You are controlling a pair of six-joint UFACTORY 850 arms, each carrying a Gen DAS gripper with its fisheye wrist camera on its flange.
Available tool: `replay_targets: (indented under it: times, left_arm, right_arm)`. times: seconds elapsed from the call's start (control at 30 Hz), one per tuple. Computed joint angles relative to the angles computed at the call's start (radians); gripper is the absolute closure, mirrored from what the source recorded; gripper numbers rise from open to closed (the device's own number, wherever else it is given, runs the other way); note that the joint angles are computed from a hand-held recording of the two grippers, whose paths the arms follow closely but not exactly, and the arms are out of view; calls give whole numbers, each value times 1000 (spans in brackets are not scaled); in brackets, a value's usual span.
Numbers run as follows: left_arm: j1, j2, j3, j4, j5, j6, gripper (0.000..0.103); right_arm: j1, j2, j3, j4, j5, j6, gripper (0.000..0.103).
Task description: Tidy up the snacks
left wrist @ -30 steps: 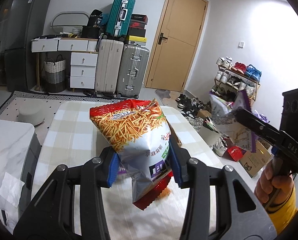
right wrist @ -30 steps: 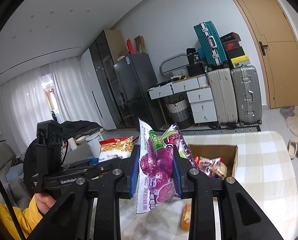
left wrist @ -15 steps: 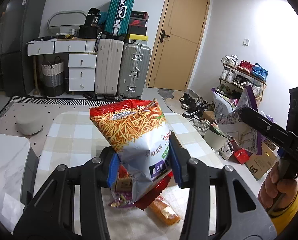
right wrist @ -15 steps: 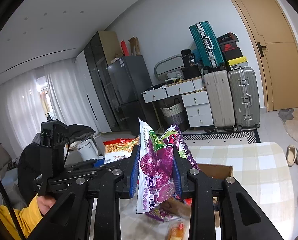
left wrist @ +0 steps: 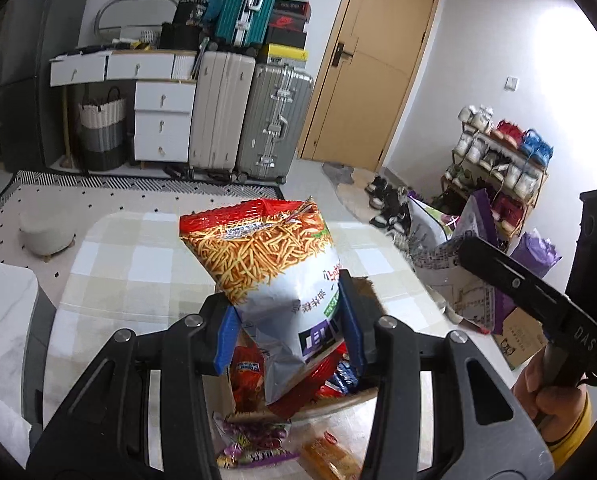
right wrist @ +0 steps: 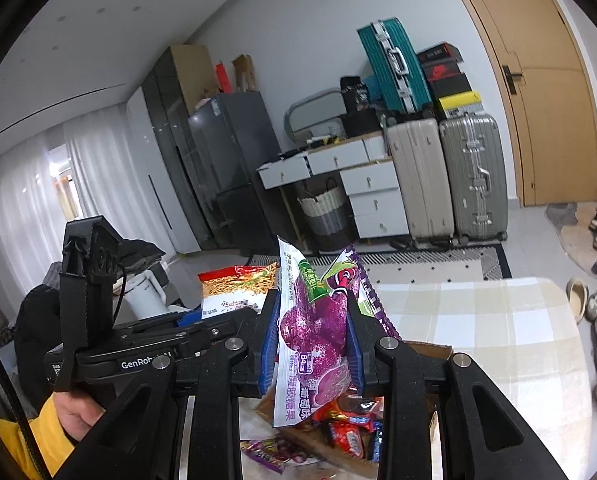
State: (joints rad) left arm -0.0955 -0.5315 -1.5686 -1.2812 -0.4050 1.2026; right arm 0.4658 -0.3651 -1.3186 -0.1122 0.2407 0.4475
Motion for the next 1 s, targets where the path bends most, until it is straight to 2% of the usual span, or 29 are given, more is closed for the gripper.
replay_targets:
  times: [0.23, 0.37, 0.53, 0.7, 0.93, 1.0]
  left_arm:
    - [-37, -221, -267, 355, -34, -348, 63]
    - [-52, -302, -356, 474, -51, -453, 62]
    - [-66, -412, -504, 555, -132, -542, 62]
    - [-80, -522, -669, 646, -214, -624, 62]
    - [-86, -601, -799, 718, -236, -694, 62]
    - [-80, -564, -734, 691, -201, -657, 60]
  right_arm:
    - [-33, -90, -74, -152, -40, 158, 74]
    - [-49, -119, -88, -266, -37, 284, 74]
    - [-65, -158, -109, -423, -40, 454, 74]
    - [-71, -173, -98, -457, -26, 507, 74]
    - [-77, -182, -94, -448, -32, 511, 74]
    - [-77, -187, -99, -475, -39, 538, 74]
